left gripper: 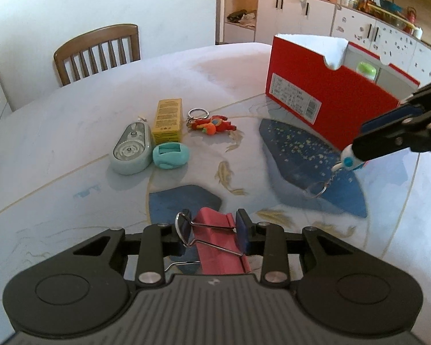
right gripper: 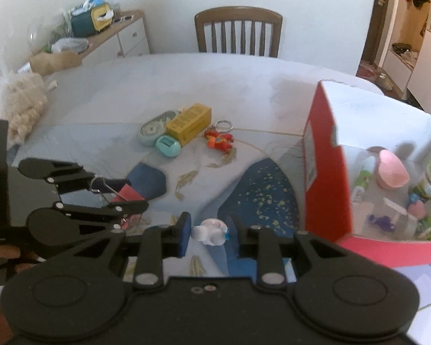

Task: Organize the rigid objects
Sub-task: 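Carry the binder clip and bunny keychain into the red shoebox with both tools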

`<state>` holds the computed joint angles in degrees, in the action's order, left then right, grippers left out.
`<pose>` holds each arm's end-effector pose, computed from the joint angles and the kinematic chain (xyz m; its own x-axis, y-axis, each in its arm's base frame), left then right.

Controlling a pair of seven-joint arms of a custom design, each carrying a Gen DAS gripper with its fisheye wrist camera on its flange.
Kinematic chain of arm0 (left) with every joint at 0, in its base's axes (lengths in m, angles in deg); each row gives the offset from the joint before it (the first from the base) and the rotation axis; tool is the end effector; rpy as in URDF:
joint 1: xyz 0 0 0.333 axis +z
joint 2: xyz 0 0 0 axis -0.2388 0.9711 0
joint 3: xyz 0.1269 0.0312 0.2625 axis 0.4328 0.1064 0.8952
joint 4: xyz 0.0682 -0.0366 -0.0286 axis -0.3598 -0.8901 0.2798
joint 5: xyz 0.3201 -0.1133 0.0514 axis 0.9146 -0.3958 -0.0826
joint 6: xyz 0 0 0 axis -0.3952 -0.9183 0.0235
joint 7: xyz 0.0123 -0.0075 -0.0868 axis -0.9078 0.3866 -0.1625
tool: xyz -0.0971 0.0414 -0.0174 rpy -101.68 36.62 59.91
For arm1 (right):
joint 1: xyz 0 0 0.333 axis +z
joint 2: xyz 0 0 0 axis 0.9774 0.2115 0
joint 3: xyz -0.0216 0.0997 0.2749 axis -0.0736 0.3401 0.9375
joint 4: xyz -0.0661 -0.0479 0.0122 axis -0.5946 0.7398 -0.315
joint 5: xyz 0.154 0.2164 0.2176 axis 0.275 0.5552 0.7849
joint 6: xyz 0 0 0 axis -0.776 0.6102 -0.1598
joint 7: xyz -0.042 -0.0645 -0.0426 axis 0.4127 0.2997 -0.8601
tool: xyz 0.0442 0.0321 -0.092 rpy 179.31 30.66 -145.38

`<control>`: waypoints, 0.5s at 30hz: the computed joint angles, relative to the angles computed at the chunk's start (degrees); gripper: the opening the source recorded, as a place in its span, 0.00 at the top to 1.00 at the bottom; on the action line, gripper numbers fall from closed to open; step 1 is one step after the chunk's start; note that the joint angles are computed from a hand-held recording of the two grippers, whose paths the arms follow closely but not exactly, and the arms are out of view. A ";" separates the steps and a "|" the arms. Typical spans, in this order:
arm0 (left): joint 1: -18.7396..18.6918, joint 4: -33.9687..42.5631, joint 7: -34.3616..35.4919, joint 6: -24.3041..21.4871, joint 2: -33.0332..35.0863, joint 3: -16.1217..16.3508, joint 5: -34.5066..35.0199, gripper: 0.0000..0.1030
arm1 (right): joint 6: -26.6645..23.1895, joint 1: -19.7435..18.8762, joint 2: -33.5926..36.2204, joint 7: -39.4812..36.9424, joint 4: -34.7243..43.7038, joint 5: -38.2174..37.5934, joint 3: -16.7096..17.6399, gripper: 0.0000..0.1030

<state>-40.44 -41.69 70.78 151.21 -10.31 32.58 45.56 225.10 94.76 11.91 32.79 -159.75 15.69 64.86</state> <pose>0.4598 -0.3537 0.3724 -0.2426 -0.9699 0.0232 -0.7227 0.1647 -0.6712 0.4698 0.1202 0.4574 0.5006 -0.8627 -0.0713 -0.7163 -0.3667 -0.5937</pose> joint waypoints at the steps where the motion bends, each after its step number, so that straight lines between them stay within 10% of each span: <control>1: 0.03 0.16 0.23 -0.22 -0.06 -0.29 -0.82 0.69 | -0.32 -0.07 -0.60 -0.54 -0.12 0.60 -0.37 0.74; 15: -2.67 10.99 5.62 -8.46 1.45 -2.82 -11.78 0.69 | -7.77 -2.85 -3.70 -14.43 4.86 12.81 -6.82 0.74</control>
<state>-43.12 -30.70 76.41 142.75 -8.86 29.76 33.78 217.34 91.91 8.21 18.36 -154.89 28.49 58.04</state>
